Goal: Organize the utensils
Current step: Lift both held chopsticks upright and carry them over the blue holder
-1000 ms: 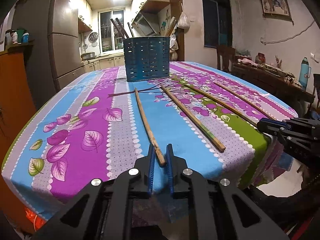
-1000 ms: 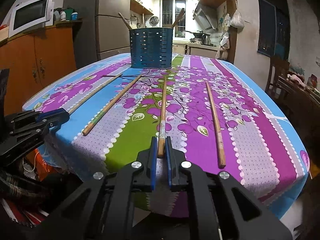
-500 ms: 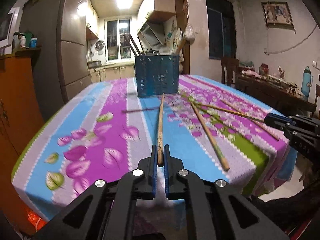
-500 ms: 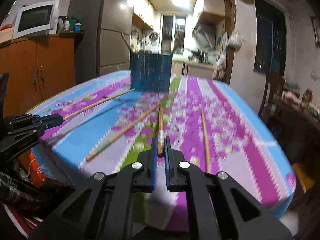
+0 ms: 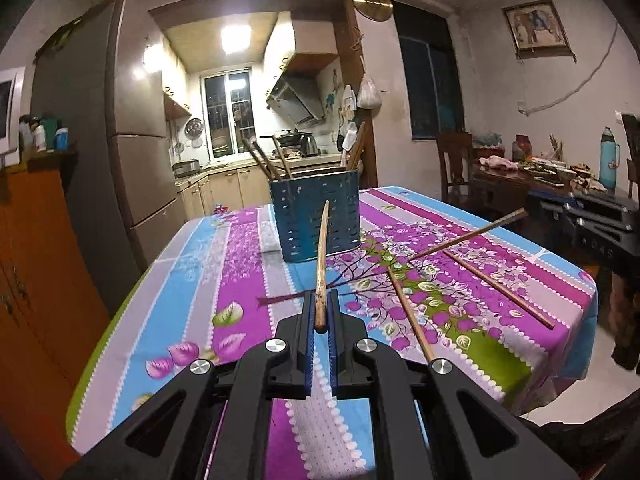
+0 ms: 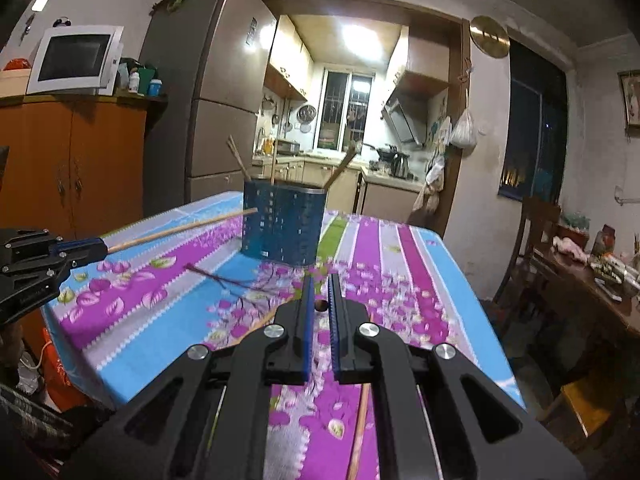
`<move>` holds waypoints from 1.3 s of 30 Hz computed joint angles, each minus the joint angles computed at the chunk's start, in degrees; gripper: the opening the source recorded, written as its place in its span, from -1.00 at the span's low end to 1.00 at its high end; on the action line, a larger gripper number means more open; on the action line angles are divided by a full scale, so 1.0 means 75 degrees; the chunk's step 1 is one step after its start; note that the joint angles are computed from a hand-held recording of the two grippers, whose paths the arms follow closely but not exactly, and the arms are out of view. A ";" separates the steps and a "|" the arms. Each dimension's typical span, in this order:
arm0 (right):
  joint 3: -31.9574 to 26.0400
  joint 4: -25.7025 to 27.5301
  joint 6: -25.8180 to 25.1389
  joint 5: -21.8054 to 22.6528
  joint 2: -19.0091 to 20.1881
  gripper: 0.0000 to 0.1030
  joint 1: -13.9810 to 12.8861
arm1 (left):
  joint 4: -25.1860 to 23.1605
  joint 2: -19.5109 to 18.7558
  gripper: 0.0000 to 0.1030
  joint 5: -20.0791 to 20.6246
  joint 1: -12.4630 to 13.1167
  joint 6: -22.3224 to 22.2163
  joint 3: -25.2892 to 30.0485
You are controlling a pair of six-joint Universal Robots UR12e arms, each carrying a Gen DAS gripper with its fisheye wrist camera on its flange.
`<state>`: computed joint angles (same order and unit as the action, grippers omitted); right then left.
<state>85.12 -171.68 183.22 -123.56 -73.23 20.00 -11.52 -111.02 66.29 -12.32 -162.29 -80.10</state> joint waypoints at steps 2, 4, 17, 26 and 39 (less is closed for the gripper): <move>-0.0095 -0.0145 -0.0174 0.0013 0.0020 -0.90 -0.0014 | -0.0219 0.0021 -0.86 -0.0057 0.0010 0.0066 0.0085; -0.0178 -0.0268 -0.0310 0.0043 0.0039 -0.90 -0.0035 | -0.0576 0.0032 -0.86 -0.0157 0.0037 0.0085 0.0260; -0.0813 -0.0844 -0.1139 0.0612 0.0191 -0.90 -0.0221 | -0.1929 -0.0122 -0.86 -0.0906 0.0272 0.0170 0.1468; -0.1353 -0.0573 -0.1052 0.1433 0.0264 -0.90 -0.0469 | -0.2181 -0.0547 -0.86 -0.1457 0.0272 -0.0202 0.2435; -0.1775 0.0712 -0.0088 0.2293 0.0247 -0.90 -0.0814 | -0.2095 -0.0885 -0.86 -0.0094 -0.0210 0.0015 0.2995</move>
